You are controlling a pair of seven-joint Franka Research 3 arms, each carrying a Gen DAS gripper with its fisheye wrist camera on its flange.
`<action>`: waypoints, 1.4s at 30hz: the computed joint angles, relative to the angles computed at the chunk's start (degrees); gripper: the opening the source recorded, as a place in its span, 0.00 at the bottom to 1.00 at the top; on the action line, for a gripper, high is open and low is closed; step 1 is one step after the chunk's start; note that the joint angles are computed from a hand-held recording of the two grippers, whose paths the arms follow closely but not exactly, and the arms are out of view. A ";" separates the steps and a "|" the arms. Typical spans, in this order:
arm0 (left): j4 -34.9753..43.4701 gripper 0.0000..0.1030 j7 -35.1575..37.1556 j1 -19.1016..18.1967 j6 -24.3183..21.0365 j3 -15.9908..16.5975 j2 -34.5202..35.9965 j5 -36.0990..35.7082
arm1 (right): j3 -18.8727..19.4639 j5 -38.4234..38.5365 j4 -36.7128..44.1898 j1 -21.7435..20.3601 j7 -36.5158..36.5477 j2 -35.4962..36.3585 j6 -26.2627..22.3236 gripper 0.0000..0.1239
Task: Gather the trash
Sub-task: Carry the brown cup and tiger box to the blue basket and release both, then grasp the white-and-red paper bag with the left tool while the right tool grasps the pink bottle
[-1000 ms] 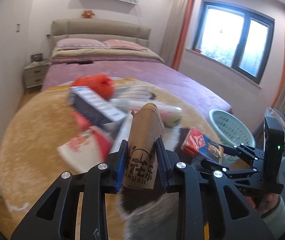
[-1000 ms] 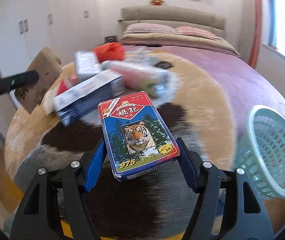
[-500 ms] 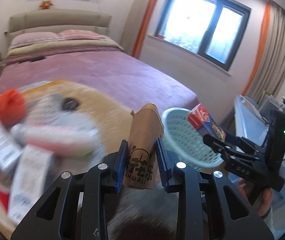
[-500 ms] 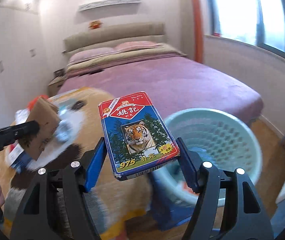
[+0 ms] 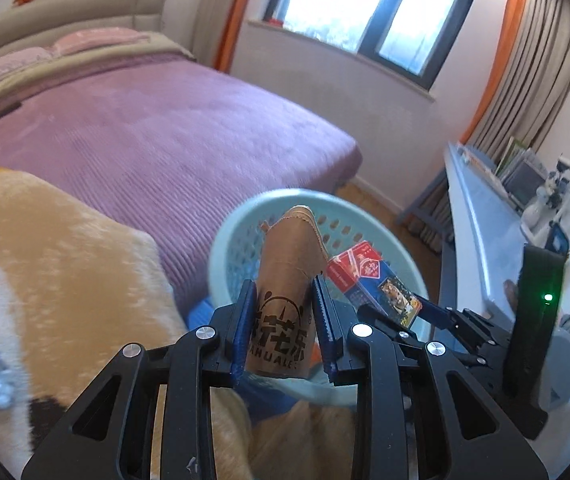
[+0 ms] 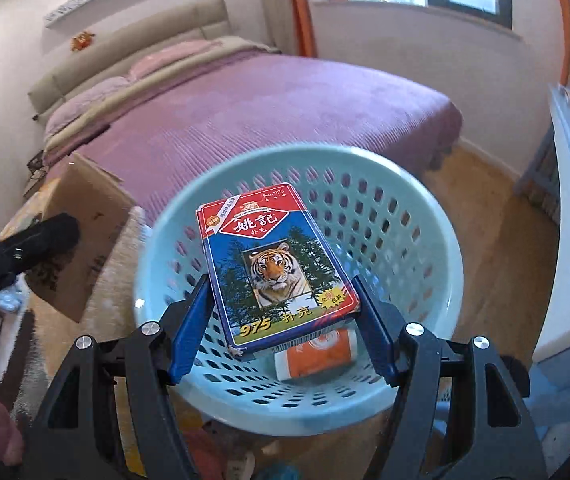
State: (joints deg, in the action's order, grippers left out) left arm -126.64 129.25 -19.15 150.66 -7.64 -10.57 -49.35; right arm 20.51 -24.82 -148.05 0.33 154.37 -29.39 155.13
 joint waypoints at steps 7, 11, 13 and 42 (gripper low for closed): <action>0.85 0.61 -3.97 1.21 -0.16 -1.05 2.11 0.00 | -2.62 3.08 -1.00 0.98 0.21 1.57 2.83 0.54; -1.83 0.63 -0.65 1.20 -0.43 0.40 -1.34 -3.39 | -1.39 4.31 -1.97 0.80 0.58 -0.21 2.66 0.54; -3.66 0.63 0.23 0.92 0.04 1.09 -3.62 -3.87 | -0.36 4.39 -2.11 0.73 0.78 -1.41 2.90 0.54; -26.49 0.68 -17.36 18.45 3.70 22.80 -33.84 24.70 | 15.28 -24.14 34.79 5.97 0.01 31.15 3.51 0.54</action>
State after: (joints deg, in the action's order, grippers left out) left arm -153.13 111.88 -0.70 154.36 15.17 -44.41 -24.65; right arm 35.79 -48.95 -113.26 6.30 154.39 1.77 158.64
